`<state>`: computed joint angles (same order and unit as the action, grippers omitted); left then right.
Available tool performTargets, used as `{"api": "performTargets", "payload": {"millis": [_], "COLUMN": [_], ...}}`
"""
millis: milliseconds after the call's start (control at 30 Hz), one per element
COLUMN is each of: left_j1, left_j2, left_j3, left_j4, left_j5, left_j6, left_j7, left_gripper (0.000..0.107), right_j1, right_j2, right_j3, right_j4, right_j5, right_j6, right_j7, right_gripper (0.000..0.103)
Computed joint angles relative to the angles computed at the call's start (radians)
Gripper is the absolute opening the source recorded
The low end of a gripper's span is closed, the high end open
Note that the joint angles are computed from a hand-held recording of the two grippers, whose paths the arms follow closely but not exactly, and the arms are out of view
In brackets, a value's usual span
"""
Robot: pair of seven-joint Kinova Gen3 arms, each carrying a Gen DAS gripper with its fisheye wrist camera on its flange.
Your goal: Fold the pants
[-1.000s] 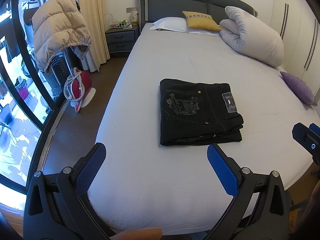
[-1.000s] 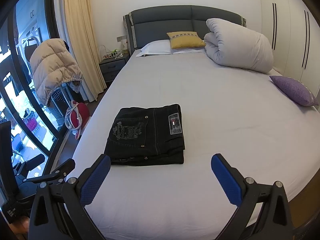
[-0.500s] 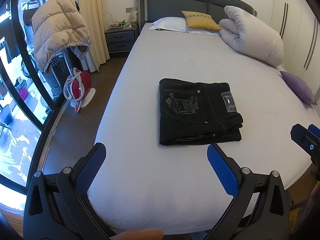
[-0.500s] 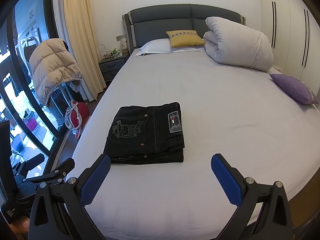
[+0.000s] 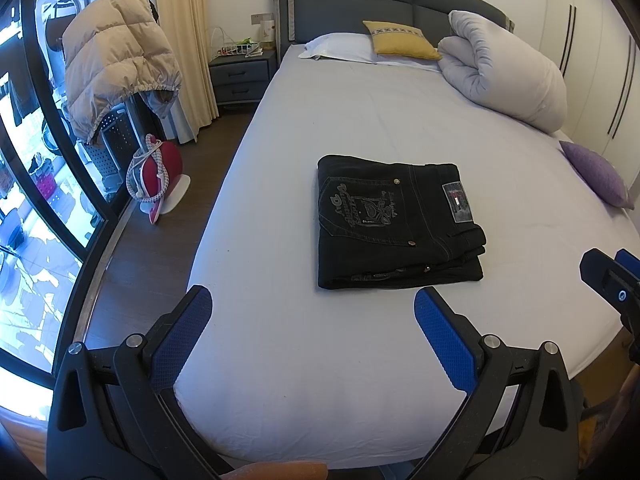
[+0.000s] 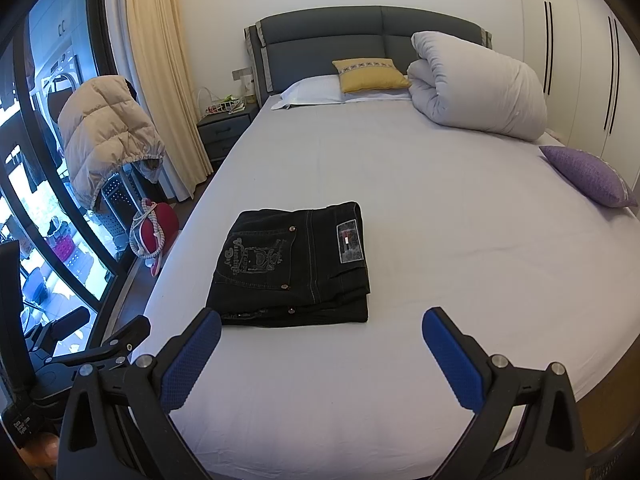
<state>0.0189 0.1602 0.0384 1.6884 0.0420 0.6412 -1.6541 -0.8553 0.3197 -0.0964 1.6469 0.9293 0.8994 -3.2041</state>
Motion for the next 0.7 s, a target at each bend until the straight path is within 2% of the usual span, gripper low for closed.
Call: {"api": "performTargets", "payload": {"millis": [700], "left_j1": [0.007], "left_j2": [0.005], "left_j3": [-0.002], "left_j4": [0.011], "left_j5": [-0.008], "left_j6": [-0.023], "left_j7": [0.006], "left_gripper": [0.103], "right_j1": [0.002], "right_j2": [-0.004], "right_j3": [-0.001], "right_j4": [0.016], "right_j5": [-0.001], "right_j6": [-0.011], "right_j7": [-0.01], "right_gripper": [0.103]}}
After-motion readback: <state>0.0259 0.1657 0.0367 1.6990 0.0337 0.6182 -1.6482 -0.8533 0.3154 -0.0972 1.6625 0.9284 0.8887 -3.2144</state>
